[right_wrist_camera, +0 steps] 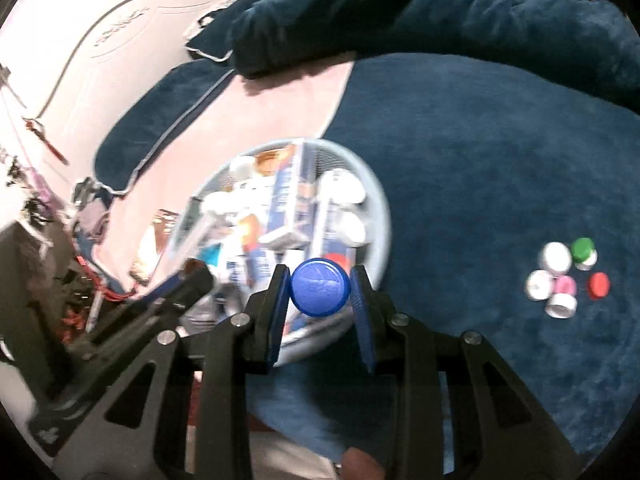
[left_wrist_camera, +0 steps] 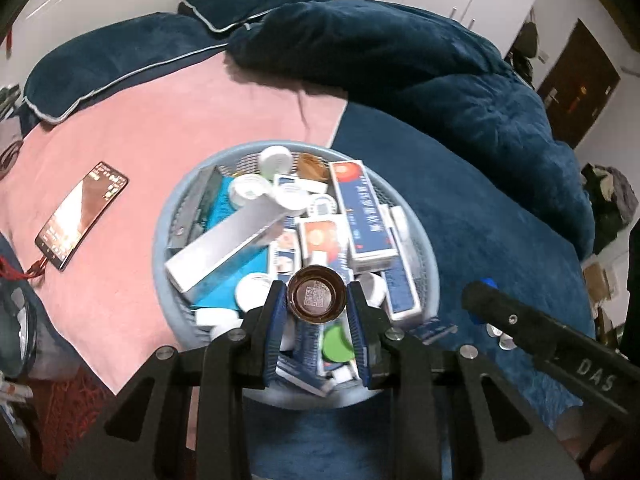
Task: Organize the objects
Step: 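Carry the blue and brown caps over the basket and open both tools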
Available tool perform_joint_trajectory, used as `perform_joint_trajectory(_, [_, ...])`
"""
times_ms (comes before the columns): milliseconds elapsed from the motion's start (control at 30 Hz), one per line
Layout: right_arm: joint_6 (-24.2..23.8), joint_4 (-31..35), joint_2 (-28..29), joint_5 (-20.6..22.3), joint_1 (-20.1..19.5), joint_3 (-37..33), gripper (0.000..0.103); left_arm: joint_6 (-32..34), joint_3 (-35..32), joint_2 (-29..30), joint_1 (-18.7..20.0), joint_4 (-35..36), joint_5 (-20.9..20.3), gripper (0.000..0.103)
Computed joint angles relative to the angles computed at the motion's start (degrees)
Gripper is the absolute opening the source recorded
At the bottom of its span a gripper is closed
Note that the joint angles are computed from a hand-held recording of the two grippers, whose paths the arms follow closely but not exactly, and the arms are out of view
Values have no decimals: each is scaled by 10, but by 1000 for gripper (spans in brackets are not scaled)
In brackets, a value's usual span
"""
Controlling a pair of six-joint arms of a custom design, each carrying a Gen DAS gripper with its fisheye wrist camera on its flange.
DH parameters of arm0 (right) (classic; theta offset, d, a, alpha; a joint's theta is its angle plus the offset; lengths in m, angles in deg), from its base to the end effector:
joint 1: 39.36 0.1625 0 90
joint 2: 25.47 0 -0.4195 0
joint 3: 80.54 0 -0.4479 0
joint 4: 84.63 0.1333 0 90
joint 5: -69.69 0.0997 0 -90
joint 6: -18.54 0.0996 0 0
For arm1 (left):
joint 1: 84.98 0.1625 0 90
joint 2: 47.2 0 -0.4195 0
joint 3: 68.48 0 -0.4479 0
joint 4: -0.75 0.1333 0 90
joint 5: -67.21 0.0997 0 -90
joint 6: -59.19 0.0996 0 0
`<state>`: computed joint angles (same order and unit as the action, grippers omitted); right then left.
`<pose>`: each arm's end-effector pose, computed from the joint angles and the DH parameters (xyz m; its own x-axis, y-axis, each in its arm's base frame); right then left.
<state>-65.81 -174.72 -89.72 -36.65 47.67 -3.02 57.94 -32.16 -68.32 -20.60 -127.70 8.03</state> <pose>0.0692 -0.6980 0.3217 -0.1449 -0.9690 -0.1999 -0.9520 0.0815 0.2950 -0.2441 -0.9353 0.1570 -0.8703 0.1709 -0.4620 0.3784 0.8324 -0.4049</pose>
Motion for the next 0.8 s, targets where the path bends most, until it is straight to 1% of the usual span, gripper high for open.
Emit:
perform_joint_trajectory(100, [30, 35, 6, -7, 4, -7, 32, -6, -7, 4, 2, 5, 2, 31])
perform_joint_trajectory(267, [60, 71, 9, -18, 6, -7, 32, -11, -25, 16, 4, 23, 5, 31])
perform_joint_trajectory(300, [67, 93, 15, -14, 5, -15, 32, -14, -27, 17, 5, 26, 7, 31])
perform_joint_trajectory(333, [70, 123, 24, -7, 4, -27, 32, -19, -27, 17, 6, 27, 12, 35])
perform_joint_trajectory(367, [73, 133, 27, -4, 3, -30, 37, -26, -28, 17, 6, 29, 20, 45])
perform_joint_trajectory(400, [76, 132, 26, 1, 1, -30, 59, -32, -28, 17, 6, 30, 27, 78])
perform_joint_trajectory(433, [77, 137, 29, 7, 0, -36, 76, -39, -22, 14, 6, 24, 32, 103])
perform_joint_trajectory(467, [80, 147, 34, 19, -3, -48, 103, -42, -12, 8, 7, 11, 33, 102])
perform_joint_trajectory(500, [85, 149, 38, 38, -7, -59, 103, -44, -5, 4, 7, 2, 34, 102])
perform_joint_trajectory(533, [87, 147, 41, 43, -8, -64, 103, -45, -5, 4, 6, 2, 37, 102])
perform_joint_trajectory(633, [76, 117, 45, 43, -10, -70, 103, -36, -3, 6, 2, -6, 50, 102])
perform_joint_trajectory(800, [68, 60, 59, 28, -16, -82, 103, -19, -11, 14, -4, -1, 49, 102])
